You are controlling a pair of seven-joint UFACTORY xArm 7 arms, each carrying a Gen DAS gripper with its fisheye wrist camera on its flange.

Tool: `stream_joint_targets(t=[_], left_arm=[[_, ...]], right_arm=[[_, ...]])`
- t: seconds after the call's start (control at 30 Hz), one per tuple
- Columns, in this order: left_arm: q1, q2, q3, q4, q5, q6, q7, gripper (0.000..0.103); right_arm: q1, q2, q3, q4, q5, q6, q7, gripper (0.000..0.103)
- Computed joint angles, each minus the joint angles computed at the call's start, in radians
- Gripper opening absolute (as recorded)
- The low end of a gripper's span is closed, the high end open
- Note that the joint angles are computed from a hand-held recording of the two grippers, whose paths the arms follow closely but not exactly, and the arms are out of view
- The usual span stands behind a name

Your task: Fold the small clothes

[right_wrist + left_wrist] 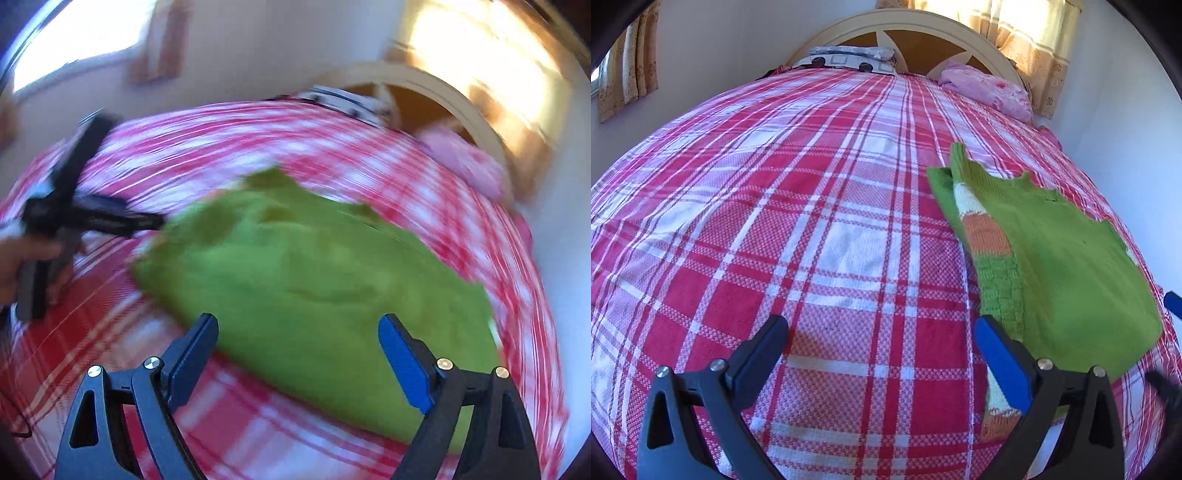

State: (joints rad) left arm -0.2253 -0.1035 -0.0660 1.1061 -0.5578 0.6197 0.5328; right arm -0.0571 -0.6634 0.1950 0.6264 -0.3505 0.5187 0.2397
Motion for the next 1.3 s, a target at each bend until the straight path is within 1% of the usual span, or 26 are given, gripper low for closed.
stream_joint_targets(t=[0.07,0.13,0.23,0.47,0.53,0.6,0.63,0.7,0.77,0.9,1.03,1.1,1.13,1.17,1.23,1.3], left_arm=[[0.0,-0.005,0.001,-0.005,-0.004,0.0,0.005,0.103],[-0.001,-0.005,0.003,-0.005,-0.014,0.003,0.013,0.103],[0.0,0.0,0.006,0.001,-0.024,0.015,0.02,0.103],[0.01,0.011,0.011,0.024,-0.06,0.048,0.03,0.103],[0.014,0.025,0.009,0.045,-0.055,0.064,0.03,0.103],[0.018,0.034,0.005,0.058,-0.05,0.062,0.031,0.103],[0.02,0.041,0.003,0.065,-0.045,0.057,0.028,0.103],[0.025,0.062,-0.001,0.087,-0.031,0.055,0.011,0.103],[0.032,0.076,-0.004,0.101,-0.03,0.059,0.004,0.103],[0.039,0.091,-0.013,0.117,-0.021,0.066,0.0,0.103],[0.041,0.107,-0.02,0.141,-0.016,0.079,0.006,0.103],[0.045,0.121,-0.022,0.164,-0.06,0.098,0.039,0.103],[0.046,0.128,-0.024,0.177,-0.076,0.103,0.05,0.103],[0.049,0.139,-0.027,0.195,-0.113,0.119,0.08,0.103],[0.055,0.163,-0.034,0.23,-0.173,0.14,0.124,0.103],[0.059,0.194,-0.044,0.273,-0.207,0.169,0.147,0.103]], right_arm=[[0.012,0.042,0.044,0.021,-0.026,-0.016,-0.002,0.088],[0.01,0.081,0.096,0.038,-0.072,-0.037,0.018,0.088],[0.018,0.137,0.131,0.061,-0.127,-0.054,0.042,0.088],[0.043,0.204,0.142,0.077,-0.218,-0.063,0.123,0.088],[0.043,0.217,0.148,0.081,-0.253,-0.062,0.149,0.088],[0.039,0.228,0.152,0.084,-0.291,-0.063,0.181,0.088],[0.039,0.23,0.15,0.085,-0.306,-0.064,0.194,0.086],[0.04,0.245,0.146,0.093,-0.331,-0.064,0.219,0.079],[0.053,0.269,0.131,0.107,-0.335,-0.053,0.221,0.067],[0.045,0.31,0.136,0.135,-0.426,-0.048,0.296,0.065],[0.064,0.321,0.121,0.138,-0.497,-0.046,0.344,0.065],[0.073,0.315,0.114,0.128,-0.524,-0.055,0.364,0.063],[0.078,0.313,0.11,0.125,-0.531,-0.058,0.369,0.06],[0.082,0.312,0.107,0.123,-0.538,-0.06,0.371,0.057],[0.095,0.311,0.097,0.116,-0.535,-0.069,0.362,0.051],[0.103,0.307,0.09,0.111,-0.527,-0.075,0.355,0.049]])
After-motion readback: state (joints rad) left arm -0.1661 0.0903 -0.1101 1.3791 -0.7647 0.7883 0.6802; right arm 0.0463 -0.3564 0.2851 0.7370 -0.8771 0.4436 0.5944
